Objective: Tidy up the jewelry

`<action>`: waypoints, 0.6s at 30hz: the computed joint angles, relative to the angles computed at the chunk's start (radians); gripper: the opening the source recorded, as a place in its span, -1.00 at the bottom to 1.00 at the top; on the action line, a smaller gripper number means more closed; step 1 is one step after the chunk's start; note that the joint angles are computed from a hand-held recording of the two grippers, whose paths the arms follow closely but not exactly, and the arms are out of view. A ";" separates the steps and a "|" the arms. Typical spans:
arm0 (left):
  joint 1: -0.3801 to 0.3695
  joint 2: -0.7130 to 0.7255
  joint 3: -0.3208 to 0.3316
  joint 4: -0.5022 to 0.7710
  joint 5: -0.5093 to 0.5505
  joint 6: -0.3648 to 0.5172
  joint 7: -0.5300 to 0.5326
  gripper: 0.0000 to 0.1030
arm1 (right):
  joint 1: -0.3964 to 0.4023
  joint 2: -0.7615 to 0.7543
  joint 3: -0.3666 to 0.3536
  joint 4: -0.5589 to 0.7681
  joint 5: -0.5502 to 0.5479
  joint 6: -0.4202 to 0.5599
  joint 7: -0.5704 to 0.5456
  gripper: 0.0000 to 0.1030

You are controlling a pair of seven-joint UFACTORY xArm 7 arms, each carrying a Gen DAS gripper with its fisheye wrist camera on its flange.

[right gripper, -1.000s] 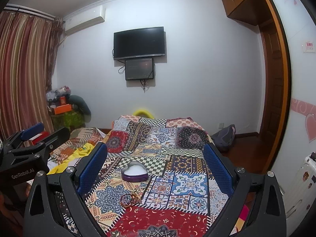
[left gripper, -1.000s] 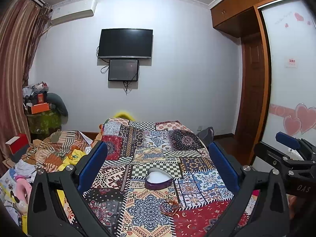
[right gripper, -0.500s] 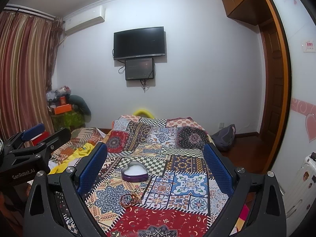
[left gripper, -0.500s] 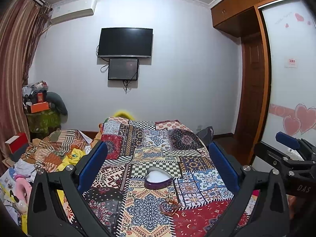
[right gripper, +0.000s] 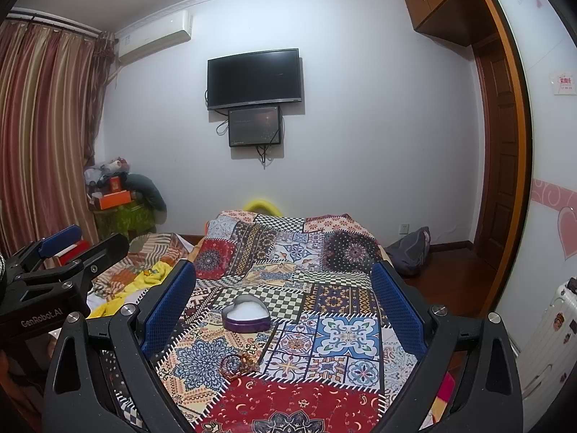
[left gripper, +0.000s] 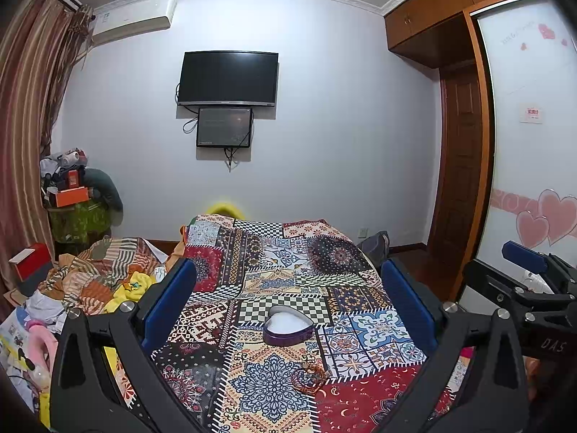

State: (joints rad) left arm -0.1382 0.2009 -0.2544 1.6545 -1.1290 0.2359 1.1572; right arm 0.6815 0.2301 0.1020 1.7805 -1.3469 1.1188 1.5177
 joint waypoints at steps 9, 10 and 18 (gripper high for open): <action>0.001 -0.002 0.000 -0.004 -0.013 0.000 0.013 1.00 | -0.002 -0.003 0.001 -0.006 -0.001 -0.002 0.003 0.88; 0.001 -0.002 0.000 -0.004 -0.015 -0.001 0.015 1.00 | -0.002 -0.004 0.002 -0.008 -0.001 -0.002 0.005 0.88; -0.004 0.002 0.001 -0.005 -0.010 -0.006 0.012 1.00 | -0.009 -0.011 0.003 -0.017 0.009 -0.008 0.001 0.88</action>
State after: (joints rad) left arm -0.1418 0.2033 -0.2536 1.6495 -1.1394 0.2301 1.1695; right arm 0.6726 0.2192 0.1054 1.7639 -1.3375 1.1112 1.5188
